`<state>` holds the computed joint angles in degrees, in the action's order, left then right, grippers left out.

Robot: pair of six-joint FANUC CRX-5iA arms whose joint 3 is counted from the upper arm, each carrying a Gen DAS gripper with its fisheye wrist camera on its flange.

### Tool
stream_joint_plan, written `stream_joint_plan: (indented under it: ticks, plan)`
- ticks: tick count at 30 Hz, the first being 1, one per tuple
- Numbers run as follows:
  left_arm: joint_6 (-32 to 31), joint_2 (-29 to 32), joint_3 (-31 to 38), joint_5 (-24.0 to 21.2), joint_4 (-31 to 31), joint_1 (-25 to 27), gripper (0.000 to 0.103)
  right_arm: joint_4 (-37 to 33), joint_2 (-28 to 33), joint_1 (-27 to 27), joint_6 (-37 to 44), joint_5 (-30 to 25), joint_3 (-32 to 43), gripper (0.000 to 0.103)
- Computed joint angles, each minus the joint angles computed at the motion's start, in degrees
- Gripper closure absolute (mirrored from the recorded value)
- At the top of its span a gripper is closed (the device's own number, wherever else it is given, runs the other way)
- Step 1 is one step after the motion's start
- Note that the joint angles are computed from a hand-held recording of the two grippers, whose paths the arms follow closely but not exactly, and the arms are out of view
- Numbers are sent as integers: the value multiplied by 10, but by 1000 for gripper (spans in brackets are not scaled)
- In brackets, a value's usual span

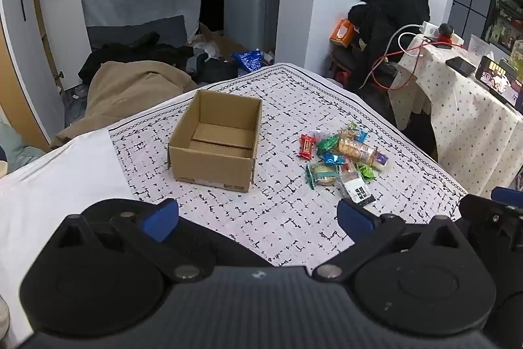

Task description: Organize snacks

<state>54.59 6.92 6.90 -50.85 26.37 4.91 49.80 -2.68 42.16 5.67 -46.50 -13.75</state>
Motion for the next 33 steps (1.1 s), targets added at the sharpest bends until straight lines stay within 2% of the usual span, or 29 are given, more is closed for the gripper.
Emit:
stream_joint_plan:
  ticks: [10, 11, 17, 22, 33]
  plan:
    - [9, 4, 5, 12, -6, 3, 0, 12, -4, 8, -9, -7, -5, 0]
    - [-6, -4, -6, 9, 1, -3, 0, 12, -3, 8, -9, -7, -4, 0]
    - [3, -19, -19, 12, -3, -10, 0, 10, -5, 6, -4, -5, -2, 0]
    - [-8, -13, -12, 2, 10, 1, 0, 8, -6, 7, 1, -6, 0, 0]
    - [-19, -17, -19, 9, 17, 2, 0, 9, -7, 10, -2, -10, 0, 0]
